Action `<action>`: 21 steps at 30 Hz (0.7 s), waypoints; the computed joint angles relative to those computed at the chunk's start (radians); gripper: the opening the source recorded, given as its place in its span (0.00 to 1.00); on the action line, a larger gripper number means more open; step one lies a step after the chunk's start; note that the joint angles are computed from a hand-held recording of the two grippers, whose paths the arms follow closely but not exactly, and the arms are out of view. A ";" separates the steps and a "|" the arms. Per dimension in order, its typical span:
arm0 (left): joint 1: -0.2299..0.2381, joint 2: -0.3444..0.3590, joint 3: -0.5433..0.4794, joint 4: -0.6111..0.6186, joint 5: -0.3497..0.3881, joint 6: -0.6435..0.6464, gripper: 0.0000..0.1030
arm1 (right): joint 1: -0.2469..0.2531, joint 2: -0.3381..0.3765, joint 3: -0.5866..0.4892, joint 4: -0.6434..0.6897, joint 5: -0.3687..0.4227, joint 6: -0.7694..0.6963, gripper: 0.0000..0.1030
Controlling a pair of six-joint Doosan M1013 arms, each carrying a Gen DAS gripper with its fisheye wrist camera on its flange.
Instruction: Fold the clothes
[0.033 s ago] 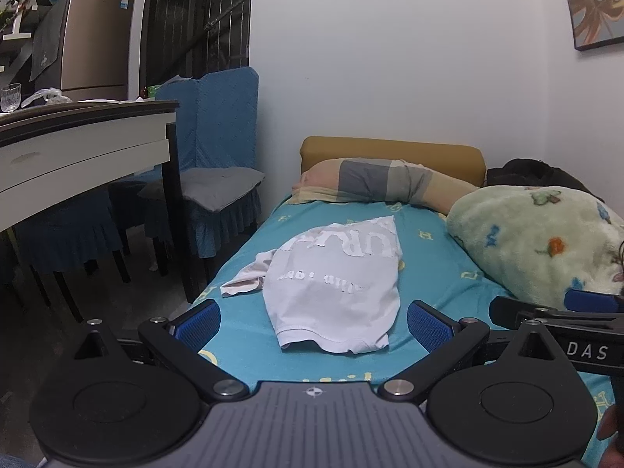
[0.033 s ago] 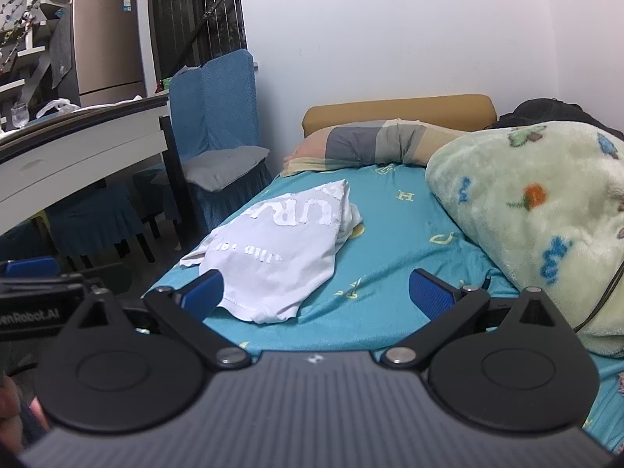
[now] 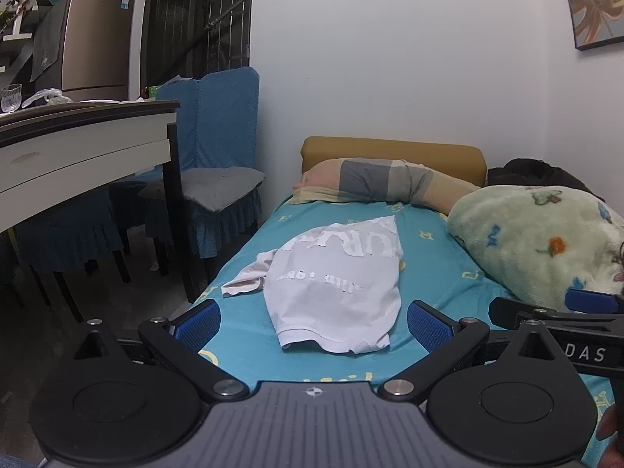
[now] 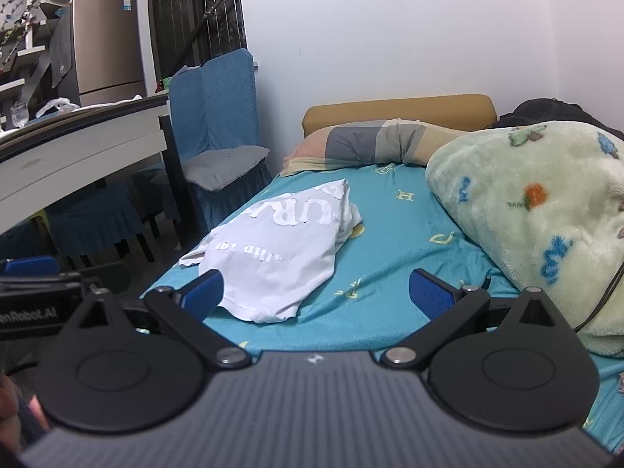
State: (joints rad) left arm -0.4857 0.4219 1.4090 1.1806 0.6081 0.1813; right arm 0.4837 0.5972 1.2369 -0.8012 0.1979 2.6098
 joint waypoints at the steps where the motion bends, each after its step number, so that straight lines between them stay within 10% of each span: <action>1: 0.000 0.000 0.000 0.002 0.003 -0.004 1.00 | 0.000 -0.001 0.000 -0.004 0.003 -0.003 1.00; 21: 0.001 -0.001 0.003 0.010 0.007 -0.025 1.00 | 0.003 0.012 -0.015 0.060 0.011 -0.107 1.00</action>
